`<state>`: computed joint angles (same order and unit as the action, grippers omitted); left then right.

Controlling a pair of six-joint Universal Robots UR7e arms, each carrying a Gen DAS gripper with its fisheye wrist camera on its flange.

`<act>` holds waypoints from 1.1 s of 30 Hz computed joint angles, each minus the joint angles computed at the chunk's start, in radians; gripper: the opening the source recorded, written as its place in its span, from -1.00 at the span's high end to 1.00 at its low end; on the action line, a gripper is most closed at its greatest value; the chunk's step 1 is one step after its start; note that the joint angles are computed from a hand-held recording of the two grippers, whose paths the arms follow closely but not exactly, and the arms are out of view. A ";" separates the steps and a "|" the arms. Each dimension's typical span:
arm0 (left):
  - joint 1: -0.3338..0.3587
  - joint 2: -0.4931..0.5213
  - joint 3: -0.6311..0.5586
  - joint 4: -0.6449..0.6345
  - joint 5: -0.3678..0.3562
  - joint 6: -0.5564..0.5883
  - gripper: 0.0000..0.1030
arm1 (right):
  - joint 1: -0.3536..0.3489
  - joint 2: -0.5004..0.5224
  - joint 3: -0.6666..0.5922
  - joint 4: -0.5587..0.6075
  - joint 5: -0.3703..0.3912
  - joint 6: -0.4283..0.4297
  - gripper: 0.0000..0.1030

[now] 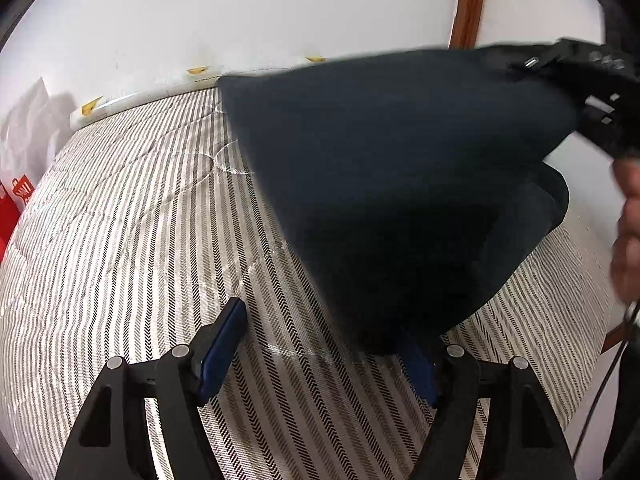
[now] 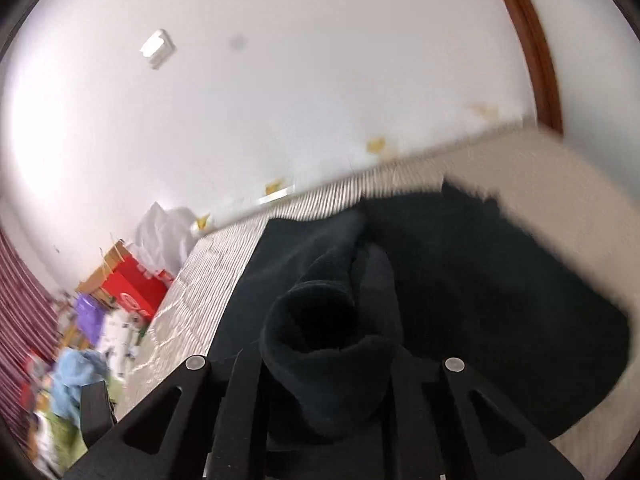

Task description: Fold small clothes

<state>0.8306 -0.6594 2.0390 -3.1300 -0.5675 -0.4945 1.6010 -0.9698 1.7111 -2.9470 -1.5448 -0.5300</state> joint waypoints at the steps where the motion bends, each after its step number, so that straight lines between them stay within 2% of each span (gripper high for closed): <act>1: 0.001 -0.002 0.002 -0.010 -0.008 0.003 -0.41 | 0.002 -0.012 0.006 -0.024 0.007 -0.019 0.78; 4: 0.005 -0.011 0.020 -0.094 -0.070 0.053 -0.42 | -0.017 -0.057 0.016 -0.082 0.048 -0.060 0.78; 6: 0.006 -0.011 0.019 -0.127 -0.114 0.085 -0.42 | -0.042 -0.079 0.023 -0.129 0.046 -0.088 0.79; 9: -0.001 0.009 -0.008 -0.105 -0.113 0.094 -0.43 | -0.084 -0.078 0.024 -0.161 -0.002 -0.086 0.79; 12: -0.006 0.020 -0.024 -0.087 -0.105 0.091 -0.43 | -0.139 -0.053 0.005 -0.117 -0.079 -0.064 0.79; 16: -0.015 0.039 -0.050 -0.094 -0.083 0.112 -0.34 | -0.161 -0.044 0.008 -0.118 -0.083 -0.068 0.75; 19: -0.007 0.072 -0.102 -0.131 -0.117 0.158 0.06 | -0.145 -0.024 -0.008 -0.130 -0.121 -0.074 0.74; 20: -0.005 0.077 -0.107 -0.153 -0.143 0.171 0.39 | -0.140 -0.017 -0.015 -0.129 -0.146 -0.083 0.73; 21: -0.006 0.082 -0.111 -0.173 -0.156 0.180 0.59 | -0.137 -0.012 -0.018 -0.127 -0.167 -0.089 0.73; 23: -0.015 0.107 -0.116 -0.217 -0.101 0.198 0.65 | -0.132 0.001 -0.021 -0.130 -0.192 -0.083 0.73; 25: -0.017 0.110 -0.108 -0.253 -0.086 0.210 0.68 | -0.130 0.000 -0.019 -0.129 -0.197 -0.062 0.75; 27: -0.014 0.081 -0.067 -0.311 -0.092 0.196 0.71 | -0.124 -0.005 -0.012 -0.121 -0.196 -0.042 0.76; 30: -0.007 0.037 -0.013 -0.356 -0.050 0.201 0.72 | -0.112 -0.017 0.006 -0.062 -0.156 -0.010 0.77; 33: -0.009 -0.030 0.083 -0.390 0.005 0.178 0.73 | -0.076 -0.004 0.038 -0.066 -0.150 -0.033 0.77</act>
